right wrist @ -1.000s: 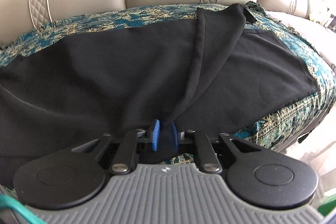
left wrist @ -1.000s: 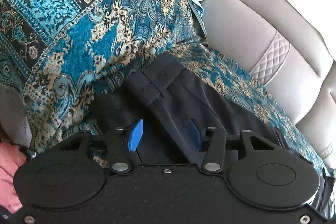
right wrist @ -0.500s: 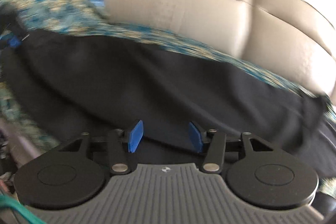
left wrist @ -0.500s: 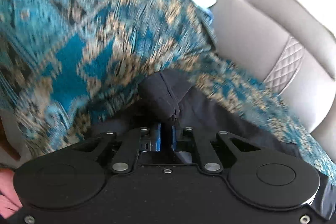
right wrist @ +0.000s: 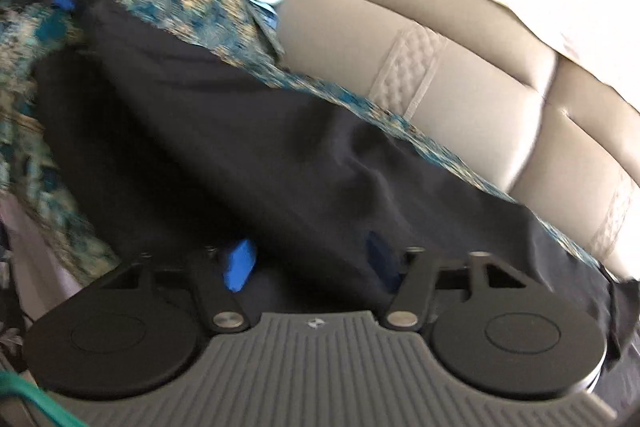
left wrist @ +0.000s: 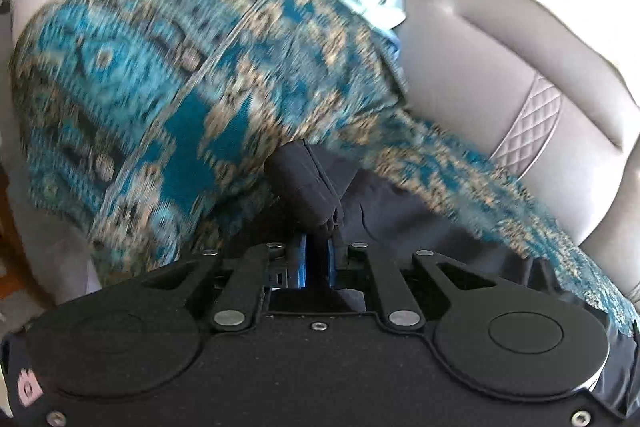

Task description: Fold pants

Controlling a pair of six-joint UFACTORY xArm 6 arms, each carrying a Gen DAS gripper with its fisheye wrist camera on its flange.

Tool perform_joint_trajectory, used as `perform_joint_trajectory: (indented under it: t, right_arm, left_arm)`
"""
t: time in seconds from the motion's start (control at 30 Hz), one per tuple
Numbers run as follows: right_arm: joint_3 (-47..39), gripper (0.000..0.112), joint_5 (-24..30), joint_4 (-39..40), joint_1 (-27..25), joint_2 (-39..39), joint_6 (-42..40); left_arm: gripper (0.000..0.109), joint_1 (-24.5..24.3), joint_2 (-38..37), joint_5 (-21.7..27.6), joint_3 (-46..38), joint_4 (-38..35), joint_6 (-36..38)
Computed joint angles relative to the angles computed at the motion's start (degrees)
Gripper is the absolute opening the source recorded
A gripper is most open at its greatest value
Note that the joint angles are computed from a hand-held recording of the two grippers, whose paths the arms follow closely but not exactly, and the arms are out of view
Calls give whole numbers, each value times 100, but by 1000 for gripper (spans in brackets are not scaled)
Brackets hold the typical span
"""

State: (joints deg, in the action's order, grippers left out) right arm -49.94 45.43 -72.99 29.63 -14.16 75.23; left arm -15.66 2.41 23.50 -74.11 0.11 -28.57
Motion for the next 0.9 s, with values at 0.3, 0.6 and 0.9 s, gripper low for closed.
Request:
perform_joint_trajectory:
  t: [0.3,0.6,0.9]
  right_arm:
    - [577,11,393,307,345,-725,-107]
    - [615,12,468,454,507,-657,-45]
    - [988,49,499,439,200,-1113,-389]
  left_arm:
    - [9,-4,-220,120,441,422,-453]
    - [11,-26,-157,602,435,696,-600]
    - [12,-84,-61,728,291,948,-756]
